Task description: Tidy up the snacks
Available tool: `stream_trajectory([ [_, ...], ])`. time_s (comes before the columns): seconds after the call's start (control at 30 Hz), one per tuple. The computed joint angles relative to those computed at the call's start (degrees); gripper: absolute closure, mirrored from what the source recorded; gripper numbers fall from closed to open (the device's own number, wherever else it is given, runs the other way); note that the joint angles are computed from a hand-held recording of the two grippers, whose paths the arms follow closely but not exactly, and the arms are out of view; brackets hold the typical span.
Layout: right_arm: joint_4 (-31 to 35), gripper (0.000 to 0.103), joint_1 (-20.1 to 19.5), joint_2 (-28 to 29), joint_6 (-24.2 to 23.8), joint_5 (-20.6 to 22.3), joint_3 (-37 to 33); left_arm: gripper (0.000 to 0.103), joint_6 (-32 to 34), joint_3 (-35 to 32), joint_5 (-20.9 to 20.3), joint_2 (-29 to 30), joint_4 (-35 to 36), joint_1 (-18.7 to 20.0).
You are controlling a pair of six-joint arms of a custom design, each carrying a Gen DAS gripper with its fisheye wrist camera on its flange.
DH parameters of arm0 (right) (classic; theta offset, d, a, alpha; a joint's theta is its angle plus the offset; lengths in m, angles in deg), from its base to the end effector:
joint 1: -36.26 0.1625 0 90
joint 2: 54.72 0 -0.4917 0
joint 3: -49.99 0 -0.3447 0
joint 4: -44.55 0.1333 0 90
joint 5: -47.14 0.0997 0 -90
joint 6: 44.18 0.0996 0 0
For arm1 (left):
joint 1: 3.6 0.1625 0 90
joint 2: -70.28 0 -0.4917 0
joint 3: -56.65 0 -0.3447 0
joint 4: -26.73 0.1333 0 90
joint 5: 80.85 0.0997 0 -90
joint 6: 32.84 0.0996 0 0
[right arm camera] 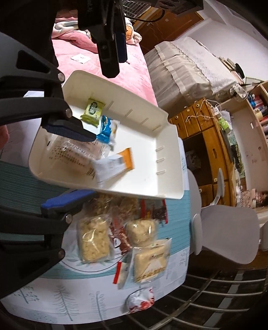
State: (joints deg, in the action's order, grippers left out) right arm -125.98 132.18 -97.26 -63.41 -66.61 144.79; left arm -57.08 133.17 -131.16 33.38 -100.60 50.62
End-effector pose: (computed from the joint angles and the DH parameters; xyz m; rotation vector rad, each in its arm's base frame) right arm 0.1653 -0.6909 0.1893 0.4344 -2.5838 0.5907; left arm -0.2818 -0.7279 0.1573 0.2684 2.4778 -0.4067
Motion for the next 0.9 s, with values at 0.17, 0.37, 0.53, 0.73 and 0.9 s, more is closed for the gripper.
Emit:
stream_trajectory([
  [0.17,2.0,0.054,-0.9,-1.3,1.5,-0.5,0.7,0.026,-0.5,-2.0,-1.3,1.7,1.8,-0.2],
  [0.37,5.3,0.054,-2.4,-3.1,3.9,-1.3,1.1,0.026,-0.5,-4.6,-4.1,4.2,2.9,-0.7],
  [0.53,8.4,0.054,-4.3,-5.1,6.1,-1.9,1.1,0.026,0.1,-7.0,-5.7,6.5,3.3,-1.6],
  [0.73,12.0,0.054,-6.8,-7.4,7.9,-2.3,0.3,0.026,-0.7,-11.7,-7.8,10.4,5.2,-2.6],
  [0.9,15.5,0.054,-8.8,-9.2,7.8,-2.8,-1.1,0.026,-2.7,-15.7,-9.0,13.7,7.1,-3.4],
])
